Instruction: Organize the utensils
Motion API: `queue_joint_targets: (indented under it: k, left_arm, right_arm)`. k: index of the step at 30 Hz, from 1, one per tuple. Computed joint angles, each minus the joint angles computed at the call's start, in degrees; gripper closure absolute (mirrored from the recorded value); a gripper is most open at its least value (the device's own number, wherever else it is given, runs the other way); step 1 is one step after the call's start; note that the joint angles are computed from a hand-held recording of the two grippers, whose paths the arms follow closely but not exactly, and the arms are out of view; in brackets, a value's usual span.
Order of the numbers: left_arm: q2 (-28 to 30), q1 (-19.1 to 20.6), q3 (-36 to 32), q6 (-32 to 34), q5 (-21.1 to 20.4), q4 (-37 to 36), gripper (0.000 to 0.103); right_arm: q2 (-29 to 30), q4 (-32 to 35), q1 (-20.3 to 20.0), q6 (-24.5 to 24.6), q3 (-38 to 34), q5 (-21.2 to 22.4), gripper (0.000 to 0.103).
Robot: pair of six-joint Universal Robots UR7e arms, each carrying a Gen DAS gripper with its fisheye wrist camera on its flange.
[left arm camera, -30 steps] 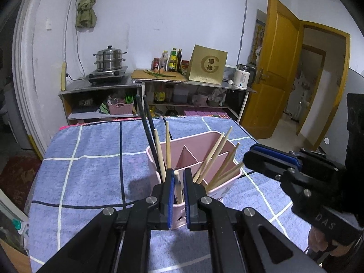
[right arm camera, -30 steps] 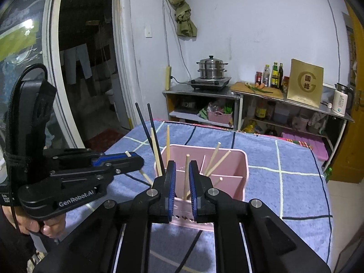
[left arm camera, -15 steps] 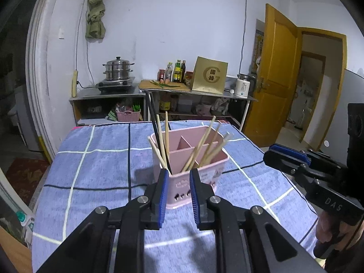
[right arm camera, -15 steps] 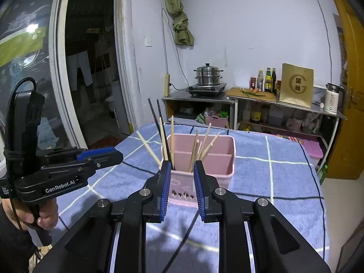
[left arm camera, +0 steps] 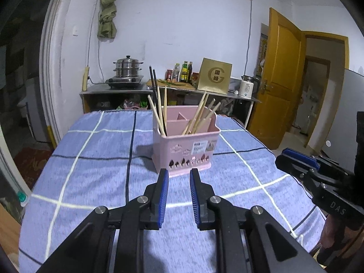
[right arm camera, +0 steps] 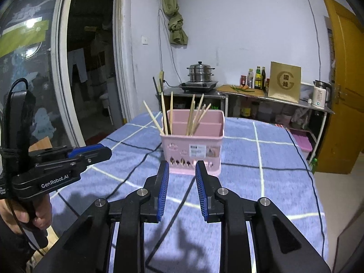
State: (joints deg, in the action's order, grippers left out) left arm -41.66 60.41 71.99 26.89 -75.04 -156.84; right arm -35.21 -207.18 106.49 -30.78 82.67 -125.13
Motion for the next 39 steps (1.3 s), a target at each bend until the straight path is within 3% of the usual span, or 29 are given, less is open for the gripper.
queue_joint_targets:
  k: [7,20,39]
  left_arm:
    - [-2.7,-0.2,7.9,0.8,2.3,-6.0,0.084]
    - [-5.7,-0.1,15.4,2.0,2.0,-9.6,0.084]
    - [-6.0,-0.1,16.6,1.9,2.0,-10.3,0.084]
  right_arm:
    - [0.8,-4.0,0.6,-0.8,3.0,-1.2,0.078]
    - [1.8,-8.7,1.0,-1.3,6.6,-2.0,0.078]
    - [1.6,-8.2,0.6,0.4,7.6,-1.8,0.078]
